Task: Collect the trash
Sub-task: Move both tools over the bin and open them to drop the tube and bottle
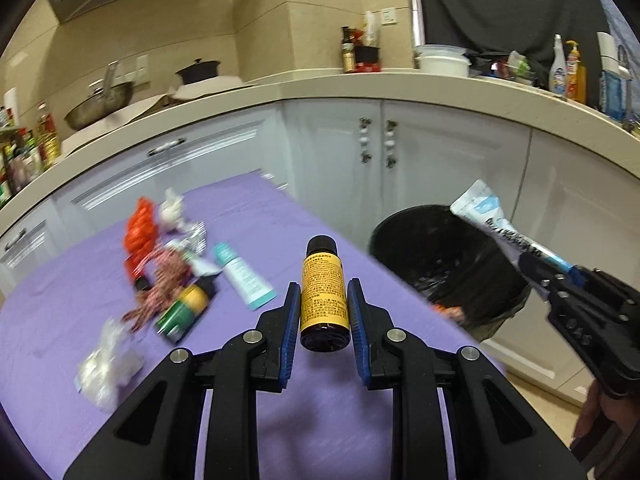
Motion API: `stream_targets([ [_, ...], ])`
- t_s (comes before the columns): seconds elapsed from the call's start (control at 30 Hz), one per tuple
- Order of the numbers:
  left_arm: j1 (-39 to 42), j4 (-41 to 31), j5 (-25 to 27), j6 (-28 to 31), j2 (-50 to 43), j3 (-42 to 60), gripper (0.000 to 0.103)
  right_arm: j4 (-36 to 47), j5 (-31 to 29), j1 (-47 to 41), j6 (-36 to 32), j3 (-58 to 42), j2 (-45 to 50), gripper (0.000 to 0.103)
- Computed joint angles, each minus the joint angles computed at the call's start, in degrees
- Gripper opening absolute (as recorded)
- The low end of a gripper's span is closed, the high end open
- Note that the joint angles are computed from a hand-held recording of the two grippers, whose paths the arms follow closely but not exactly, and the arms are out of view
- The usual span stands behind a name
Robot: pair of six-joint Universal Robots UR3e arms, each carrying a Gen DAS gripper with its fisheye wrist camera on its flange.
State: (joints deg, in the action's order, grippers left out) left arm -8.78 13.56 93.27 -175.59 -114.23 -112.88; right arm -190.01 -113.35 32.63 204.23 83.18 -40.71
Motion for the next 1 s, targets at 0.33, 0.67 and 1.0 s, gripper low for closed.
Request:
stream_targets([
  [0.33,-5.94,-9.95,-0.11,-0.31,-11.06,21.23,0.025,0.35,2.26,-6.56,1.64,-0.76,2.11,0.017],
  [0.67,-8.92,-17.38,1.18,1.11,-21.12,38.04,0.028,1.25,3.53,-10.33,2.72,-3.47,4.61,0.031],
  [1.0,-7.94,-15.09,1.0,0.16,-18.43,33.98,0.054,-0.39,1.29,-8.99,3.85,1.07,1.31,0.033],
])
